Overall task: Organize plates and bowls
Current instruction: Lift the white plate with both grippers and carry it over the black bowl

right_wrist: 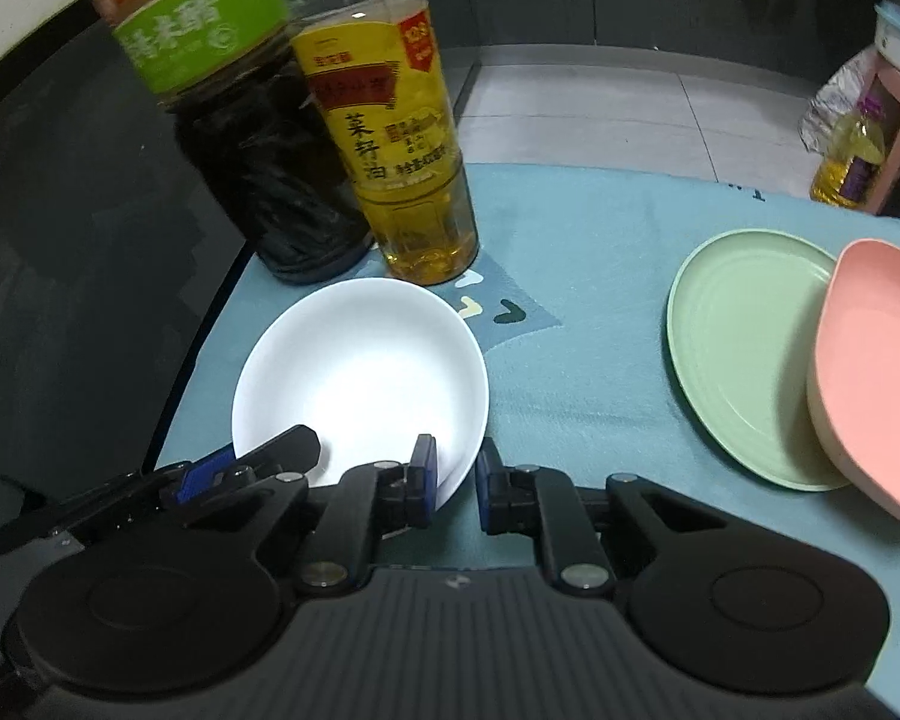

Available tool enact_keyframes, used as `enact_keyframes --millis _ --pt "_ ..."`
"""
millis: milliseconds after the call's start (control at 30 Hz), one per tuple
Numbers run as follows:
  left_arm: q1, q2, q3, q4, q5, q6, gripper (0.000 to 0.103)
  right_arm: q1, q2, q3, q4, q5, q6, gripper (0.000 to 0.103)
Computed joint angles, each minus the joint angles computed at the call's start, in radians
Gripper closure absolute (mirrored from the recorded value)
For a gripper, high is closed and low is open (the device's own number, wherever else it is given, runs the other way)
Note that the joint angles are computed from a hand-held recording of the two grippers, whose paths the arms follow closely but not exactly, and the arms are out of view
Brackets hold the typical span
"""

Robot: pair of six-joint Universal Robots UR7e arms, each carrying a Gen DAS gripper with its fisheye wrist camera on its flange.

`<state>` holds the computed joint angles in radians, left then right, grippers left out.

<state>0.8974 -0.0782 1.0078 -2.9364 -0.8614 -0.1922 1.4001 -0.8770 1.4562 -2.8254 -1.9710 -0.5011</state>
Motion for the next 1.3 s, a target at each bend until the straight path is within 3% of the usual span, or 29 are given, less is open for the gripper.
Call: enact_keyframes --millis 767,1300 --pt "-0.153 -0.153 0.366 -0.336 0.003 0.053 0.089 0.004 -0.270 0.366 -0.271 0.084 -0.081 0.091" --pt "-0.287 -0.203 0.581 -0.453 -0.010 0.035 0.089 -0.080 -0.500 0.648 -0.430 0.191 -0.081 0.090"
